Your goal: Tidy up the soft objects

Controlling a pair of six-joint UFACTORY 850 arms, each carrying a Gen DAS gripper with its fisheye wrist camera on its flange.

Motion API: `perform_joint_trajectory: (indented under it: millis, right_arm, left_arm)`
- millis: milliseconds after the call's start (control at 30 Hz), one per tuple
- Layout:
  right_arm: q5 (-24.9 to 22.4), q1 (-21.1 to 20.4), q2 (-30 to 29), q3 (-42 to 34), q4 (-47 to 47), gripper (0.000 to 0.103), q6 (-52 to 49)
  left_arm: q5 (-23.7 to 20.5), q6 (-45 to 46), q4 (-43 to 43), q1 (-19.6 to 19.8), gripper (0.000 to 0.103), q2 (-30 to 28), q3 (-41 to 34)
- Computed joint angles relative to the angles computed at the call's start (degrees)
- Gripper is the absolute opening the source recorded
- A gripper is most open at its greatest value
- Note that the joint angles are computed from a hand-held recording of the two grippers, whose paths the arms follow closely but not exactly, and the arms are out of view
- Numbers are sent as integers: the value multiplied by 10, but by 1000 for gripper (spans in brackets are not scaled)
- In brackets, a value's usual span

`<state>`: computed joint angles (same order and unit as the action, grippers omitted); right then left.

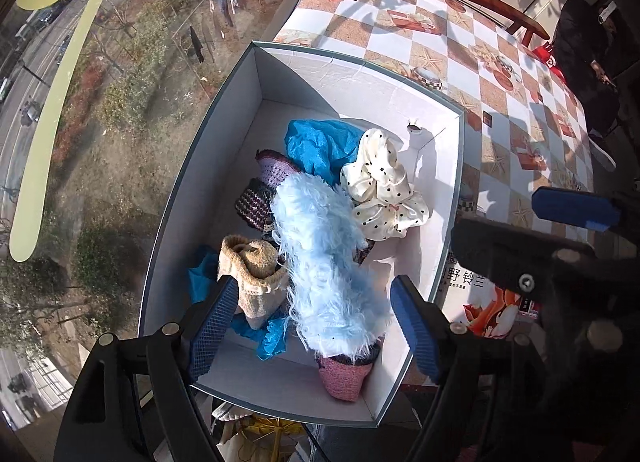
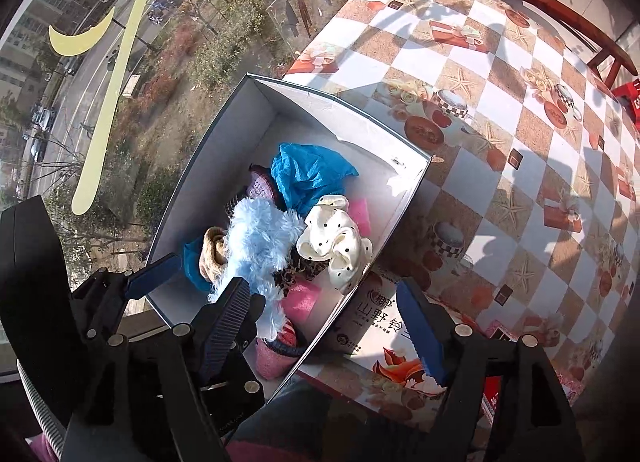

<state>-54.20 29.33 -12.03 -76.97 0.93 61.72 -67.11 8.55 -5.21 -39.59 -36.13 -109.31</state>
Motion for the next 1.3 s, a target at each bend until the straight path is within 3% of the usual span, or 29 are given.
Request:
perform_joint_trajectory:
  millis: [133, 233, 833, 1200, 1300]
  right_arm:
    - [0, -3, 6, 10, 11, 77, 4]
    - [-12, 0, 7, 11, 1, 103, 21]
    - [1, 0, 24, 37, 34, 102, 37]
    - [-21, 11, 16, 21, 6, 102, 51]
    - [-22, 12, 14, 18, 6, 102, 49]
  left_arm:
    - [-6, -15, 5, 2, 81, -1, -1]
    - [-11, -17, -26, 12, 81, -3, -4]
    - [-11, -34, -37, 16, 81, 8, 10]
    - [-14, -37, -45, 21, 81, 11, 14]
    - [12, -33, -59, 27, 81, 23, 30]
